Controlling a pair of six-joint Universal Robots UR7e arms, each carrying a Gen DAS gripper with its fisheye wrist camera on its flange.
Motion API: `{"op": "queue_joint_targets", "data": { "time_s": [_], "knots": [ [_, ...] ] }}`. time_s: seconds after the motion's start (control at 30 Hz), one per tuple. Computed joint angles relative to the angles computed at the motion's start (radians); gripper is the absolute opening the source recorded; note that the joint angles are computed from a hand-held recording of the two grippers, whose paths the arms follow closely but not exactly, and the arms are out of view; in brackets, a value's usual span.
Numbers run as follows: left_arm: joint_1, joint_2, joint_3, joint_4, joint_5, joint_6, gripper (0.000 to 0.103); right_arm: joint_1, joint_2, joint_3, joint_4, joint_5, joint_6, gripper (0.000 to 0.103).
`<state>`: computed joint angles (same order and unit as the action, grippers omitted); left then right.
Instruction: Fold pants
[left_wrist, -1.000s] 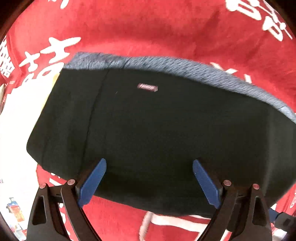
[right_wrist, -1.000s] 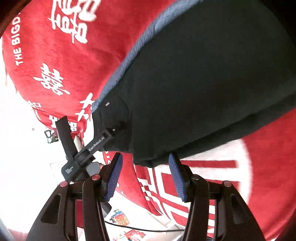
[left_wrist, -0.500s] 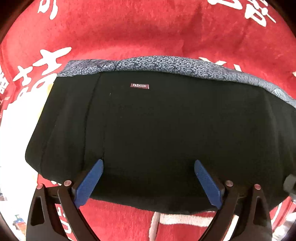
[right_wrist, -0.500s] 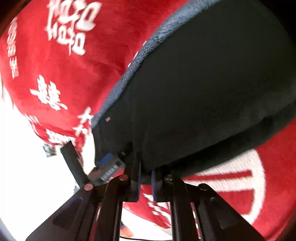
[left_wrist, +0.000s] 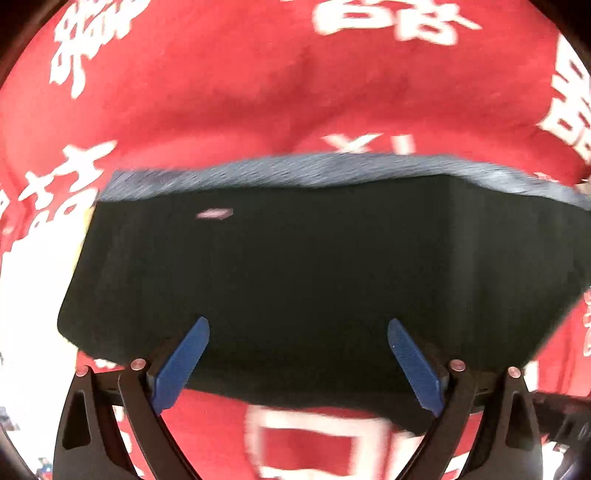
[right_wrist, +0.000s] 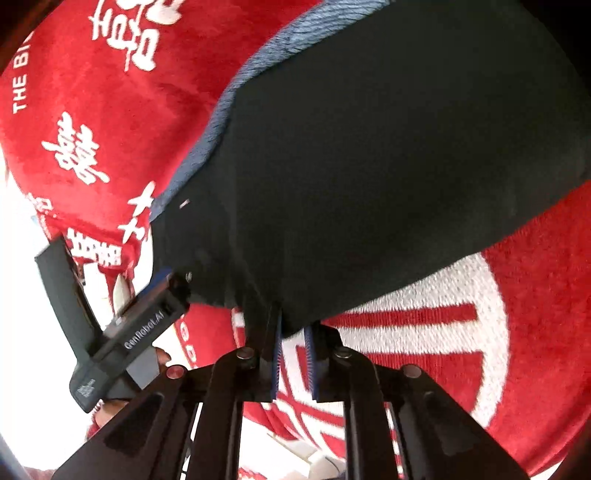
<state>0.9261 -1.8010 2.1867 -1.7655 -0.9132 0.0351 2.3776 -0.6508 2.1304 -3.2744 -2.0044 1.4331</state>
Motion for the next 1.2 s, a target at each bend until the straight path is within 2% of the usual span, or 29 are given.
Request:
{"op": "queue_joint_targets", "data": {
  "time_s": [0.03, 0.07, 0.1, 0.17, 0.23, 0.3, 0.37, 0.4, 0.43, 0.47, 0.57, 0.67, 0.83, 0.93, 1.0, 1.07, 1.13, 1.2],
  "knots": [
    [-0.007, 0.001, 0.007, 0.012, -0.017, -0.010, 0.098, 0.006, -0.021, 0.003, 0.034, 0.001, 0.006, 0.027],
    [-0.007, 0.010, 0.022, 0.014, -0.025, -0.013, 0.098, 0.019, -0.056, 0.008, 0.109, -0.019, 0.022, 0.039],
    [-0.013, 0.009, 0.046, 0.024, -0.021, -0.026, 0.098, 0.035, -0.095, 0.012, 0.199, -0.051, 0.046, 0.044],
    [-0.006, -0.027, 0.094, -0.024, -0.023, -0.053, 0.099, 0.060, -0.176, 0.018, 0.366, -0.119, 0.080, 0.044],
    [0.041, -0.019, 0.068, -0.023, -0.070, -0.098, 0.101, 0.065, -0.249, 0.012, 0.550, -0.172, 0.100, 0.044],
    [0.071, 0.000, 0.044, -0.011, -0.088, -0.121, 0.103, 0.046, -0.286, -0.001, 0.670, -0.202, 0.075, 0.040],
    [0.049, -0.008, 0.055, -0.002, -0.071, -0.118, 0.103, -0.002, -0.298, -0.012, 0.758, -0.196, 0.014, 0.039],
    [0.034, -0.013, 0.065, -0.001, -0.060, -0.113, 0.103, -0.026, -0.293, -0.016, 0.795, -0.178, -0.019, 0.035],
    [0.011, -0.026, 0.077, 0.012, -0.050, -0.120, 0.103, -0.035, -0.280, -0.009, 0.789, -0.177, -0.058, 0.034],
    [-0.009, -0.038, 0.085, 0.029, -0.048, -0.138, 0.103, -0.017, -0.264, -0.015, 0.785, -0.217, -0.083, 0.034],
    [-0.008, -0.037, 0.084, 0.030, -0.052, -0.151, 0.103, 0.011, -0.239, -0.061, 0.883, -0.231, -0.066, 0.035],
    [-0.015, -0.052, 0.095, 0.041, -0.047, -0.167, 0.103, 0.003, -0.246, -0.040, 0.829, -0.226, -0.032, 0.036],
    [-0.022, -0.052, 0.097, 0.029, -0.040, -0.144, 0.103, 0.014, -0.253, -0.018, 0.783, -0.235, -0.110, 0.038],
    [-0.033, -0.007, 0.040, 0.091, -0.044, -0.188, 0.103, 0.032, -0.284, 0.034, 0.705, -0.213, -0.099, 0.044],
    [-0.044, 0.025, 0.008, 0.026, -0.063, -0.178, 0.103, 0.025, -0.320, 0.038, 0.721, -0.191, -0.061, 0.044],
    [-0.051, 0.077, -0.018, -0.057, -0.071, -0.162, 0.103, 0.018, -0.331, -0.002, 0.816, -0.235, -0.046, 0.044],
    [-0.058, 0.145, -0.038, -0.133, -0.067, -0.156, 0.103, -0.004, -0.335, -0.028, 0.842, -0.275, -0.083, 0.044],
    [-0.058, 0.216, -0.052, -0.199, -0.065, -0.145, 0.103, -0.054, -0.327, -0.042, 0.788, -0.274, -0.163, 0.044]
  ]
}}
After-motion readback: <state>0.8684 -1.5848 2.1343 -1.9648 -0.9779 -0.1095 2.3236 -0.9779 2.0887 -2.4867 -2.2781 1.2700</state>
